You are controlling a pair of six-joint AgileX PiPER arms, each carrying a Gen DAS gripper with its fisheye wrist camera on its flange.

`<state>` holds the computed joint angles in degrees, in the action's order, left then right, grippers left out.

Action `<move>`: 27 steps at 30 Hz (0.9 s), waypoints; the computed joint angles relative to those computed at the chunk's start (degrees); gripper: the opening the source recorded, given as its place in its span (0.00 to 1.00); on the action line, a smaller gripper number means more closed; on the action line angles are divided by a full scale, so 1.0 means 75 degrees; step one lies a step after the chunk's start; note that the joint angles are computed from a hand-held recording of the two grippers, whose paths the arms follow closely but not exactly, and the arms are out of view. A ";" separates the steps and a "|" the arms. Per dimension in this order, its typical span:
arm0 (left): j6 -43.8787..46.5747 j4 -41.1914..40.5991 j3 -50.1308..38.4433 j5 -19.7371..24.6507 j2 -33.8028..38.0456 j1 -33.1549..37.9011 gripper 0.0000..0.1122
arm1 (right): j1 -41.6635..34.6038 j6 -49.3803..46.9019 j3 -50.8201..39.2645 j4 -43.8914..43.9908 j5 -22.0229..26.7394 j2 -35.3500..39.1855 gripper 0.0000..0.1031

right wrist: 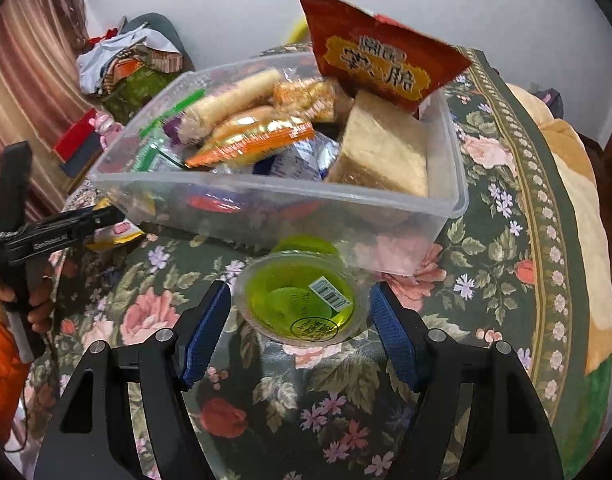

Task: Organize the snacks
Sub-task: 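Grasp yellow-and-white snack bag with left tool while right tool grasps green jelly cup, then place snack bag and green jelly cup into the clear box, opening both tools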

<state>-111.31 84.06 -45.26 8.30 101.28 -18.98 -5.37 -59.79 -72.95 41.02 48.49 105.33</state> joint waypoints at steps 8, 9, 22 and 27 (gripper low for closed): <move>-0.0105 0.0077 0.0523 0.0823 -0.0762 -0.0666 0.21 | 0.0037 -0.0161 0.0373 0.0259 -0.0235 -0.0285 0.55; 0.0175 -0.0173 0.0600 0.1045 -0.0940 -0.0859 0.20 | -0.0007 -0.0187 0.0358 0.0295 -0.0176 -0.0294 0.55; 0.1901 -0.1966 0.0623 0.2944 -0.2466 -0.2394 0.19 | -0.0702 -0.0814 0.0613 0.0790 0.0453 -0.0980 0.55; 0.2081 -0.2028 0.0217 0.3078 -0.2627 -0.2536 0.19 | -0.0885 -0.0974 0.0392 0.1077 0.0627 -0.1216 0.55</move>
<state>-95.70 68.85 -43.63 31.38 81.58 -38.01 -12.01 -67.10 -70.01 49.10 53.20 96.21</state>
